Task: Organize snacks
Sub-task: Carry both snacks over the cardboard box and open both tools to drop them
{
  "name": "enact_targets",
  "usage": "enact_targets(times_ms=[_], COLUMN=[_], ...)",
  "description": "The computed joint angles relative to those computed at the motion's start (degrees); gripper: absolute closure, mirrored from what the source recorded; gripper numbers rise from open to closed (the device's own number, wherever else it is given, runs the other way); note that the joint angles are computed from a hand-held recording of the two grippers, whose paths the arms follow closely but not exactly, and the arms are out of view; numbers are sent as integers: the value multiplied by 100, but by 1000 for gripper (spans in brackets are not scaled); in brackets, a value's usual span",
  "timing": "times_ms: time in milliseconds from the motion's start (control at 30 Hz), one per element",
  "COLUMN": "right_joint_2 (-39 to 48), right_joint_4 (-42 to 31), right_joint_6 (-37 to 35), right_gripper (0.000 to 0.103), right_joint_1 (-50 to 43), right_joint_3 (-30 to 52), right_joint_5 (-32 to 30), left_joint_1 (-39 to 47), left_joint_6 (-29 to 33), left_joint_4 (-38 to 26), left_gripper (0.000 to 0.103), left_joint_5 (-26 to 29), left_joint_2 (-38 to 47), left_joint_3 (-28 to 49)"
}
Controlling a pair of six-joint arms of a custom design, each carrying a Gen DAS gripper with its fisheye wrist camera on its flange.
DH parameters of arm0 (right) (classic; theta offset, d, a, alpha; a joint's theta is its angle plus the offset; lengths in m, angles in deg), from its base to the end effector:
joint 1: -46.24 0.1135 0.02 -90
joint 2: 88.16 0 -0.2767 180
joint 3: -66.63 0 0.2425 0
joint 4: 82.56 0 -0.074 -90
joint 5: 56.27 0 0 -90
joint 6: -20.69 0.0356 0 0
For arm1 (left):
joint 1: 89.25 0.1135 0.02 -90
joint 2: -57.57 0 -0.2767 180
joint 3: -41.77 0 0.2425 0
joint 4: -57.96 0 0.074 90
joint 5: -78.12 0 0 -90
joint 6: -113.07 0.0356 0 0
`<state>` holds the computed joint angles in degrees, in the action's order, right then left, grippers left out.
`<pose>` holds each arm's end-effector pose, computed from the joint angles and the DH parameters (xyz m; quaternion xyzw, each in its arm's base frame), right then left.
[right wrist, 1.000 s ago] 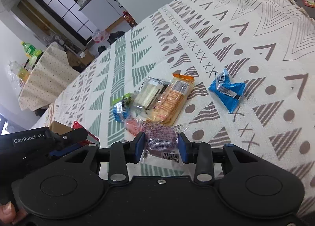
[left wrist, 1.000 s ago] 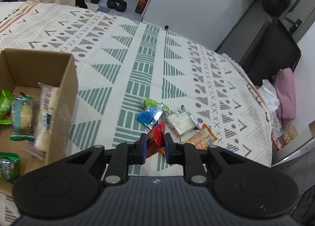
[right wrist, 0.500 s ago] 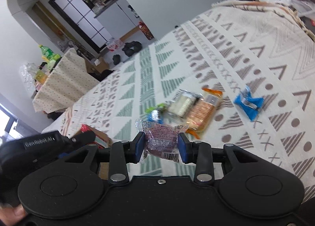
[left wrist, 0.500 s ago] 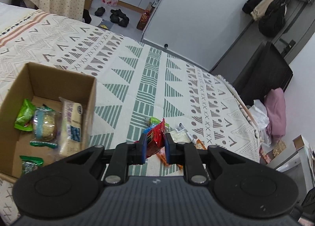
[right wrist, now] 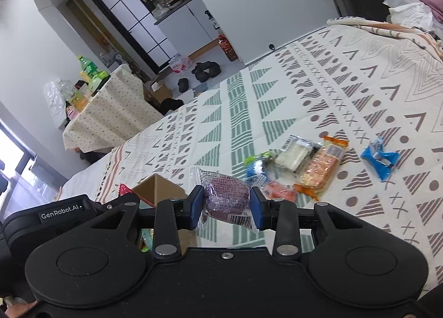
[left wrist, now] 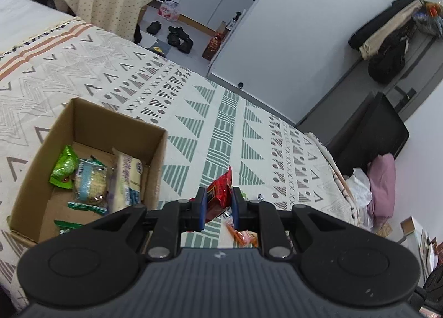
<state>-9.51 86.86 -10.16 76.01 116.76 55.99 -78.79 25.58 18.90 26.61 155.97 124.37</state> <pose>0.2338 0.1182 0.2016 0.3049 0.8360 0.1709 0.4230 0.3506 0.0422 0.2379 0.0369 0.9048 -0.2800 0.3187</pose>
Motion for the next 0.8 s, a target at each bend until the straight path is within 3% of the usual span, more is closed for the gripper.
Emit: enact_targets(times_ms=[300,800], right_joint_2=[472,1472], right_joint_4=[-70,-136], right_joint_6=[-101,-71], right_gripper=[68,68], right_joint_1=[283,698], right_joint_3=[561,1513], right_joint_5=[39,-118], left_joint_1=[484,1091], left_joint_6=[-158,-315], left_joint_4=[-217,-449], left_gripper=[86,86], left_joint_5=[165,-91], left_joint_2=[247,538], left_joint_3=[400,723])
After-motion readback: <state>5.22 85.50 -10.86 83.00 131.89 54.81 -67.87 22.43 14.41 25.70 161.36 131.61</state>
